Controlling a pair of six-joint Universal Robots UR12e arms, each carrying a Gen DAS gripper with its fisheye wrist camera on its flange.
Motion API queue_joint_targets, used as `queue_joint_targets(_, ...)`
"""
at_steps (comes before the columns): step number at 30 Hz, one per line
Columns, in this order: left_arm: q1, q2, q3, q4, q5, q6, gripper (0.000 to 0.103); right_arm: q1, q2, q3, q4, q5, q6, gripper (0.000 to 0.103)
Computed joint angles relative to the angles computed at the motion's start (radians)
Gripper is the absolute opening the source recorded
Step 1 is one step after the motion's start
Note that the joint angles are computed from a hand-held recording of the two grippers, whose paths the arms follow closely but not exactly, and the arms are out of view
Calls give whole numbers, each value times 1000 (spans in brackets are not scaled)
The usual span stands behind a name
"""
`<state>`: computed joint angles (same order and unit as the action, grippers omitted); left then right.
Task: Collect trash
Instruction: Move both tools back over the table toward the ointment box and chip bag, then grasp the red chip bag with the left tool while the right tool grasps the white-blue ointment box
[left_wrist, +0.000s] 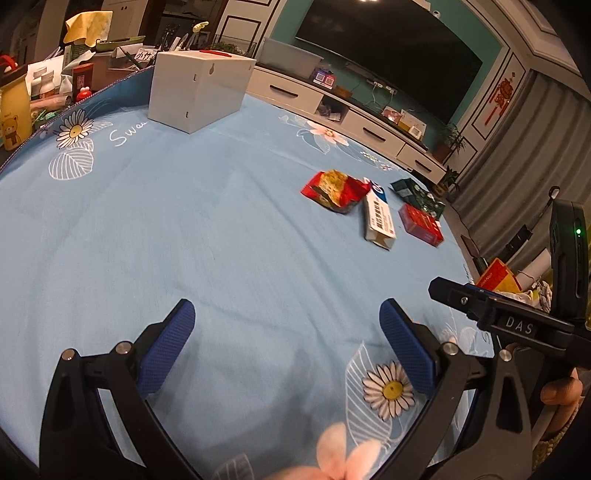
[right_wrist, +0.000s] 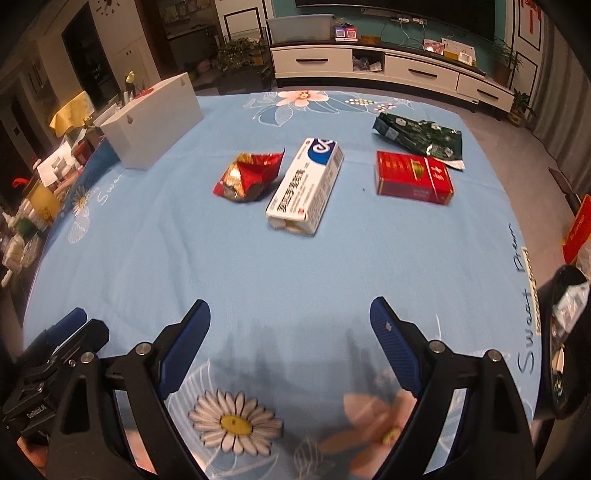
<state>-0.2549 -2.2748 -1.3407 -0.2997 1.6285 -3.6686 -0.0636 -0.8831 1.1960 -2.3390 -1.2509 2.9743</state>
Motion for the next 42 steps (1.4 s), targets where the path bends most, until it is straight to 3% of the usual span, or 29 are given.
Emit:
queue_joint_targets(14,6,-66,121,-95,6,27,100,18,159,-226,37,-7,29,87)
queue_joint_targets(20,10,-88,163,-131,13,41,100,43,214,-297,38,-70,-6,87)
queue_joint_targets(23,13,-95,177,-145,14,41,100,48,228,-314,44,-88,-19,77)
queue_joint_targets(25,14,-100,187,-155,13,40,100,47,235,-322,58,-95,-28,61)
queue_joint_targets(30,15,-119,223,-159,6,56,100,33,234,-312,46,-58,-31,43)
queue_joint_targets(36,7,-181,343,-191,9,133,100,-5,174,-217,-44,27,17,42)
queue_joint_targets(42,-8,-298,568,-268,39,243,100,-45,116,-128,-132,74,57,42)
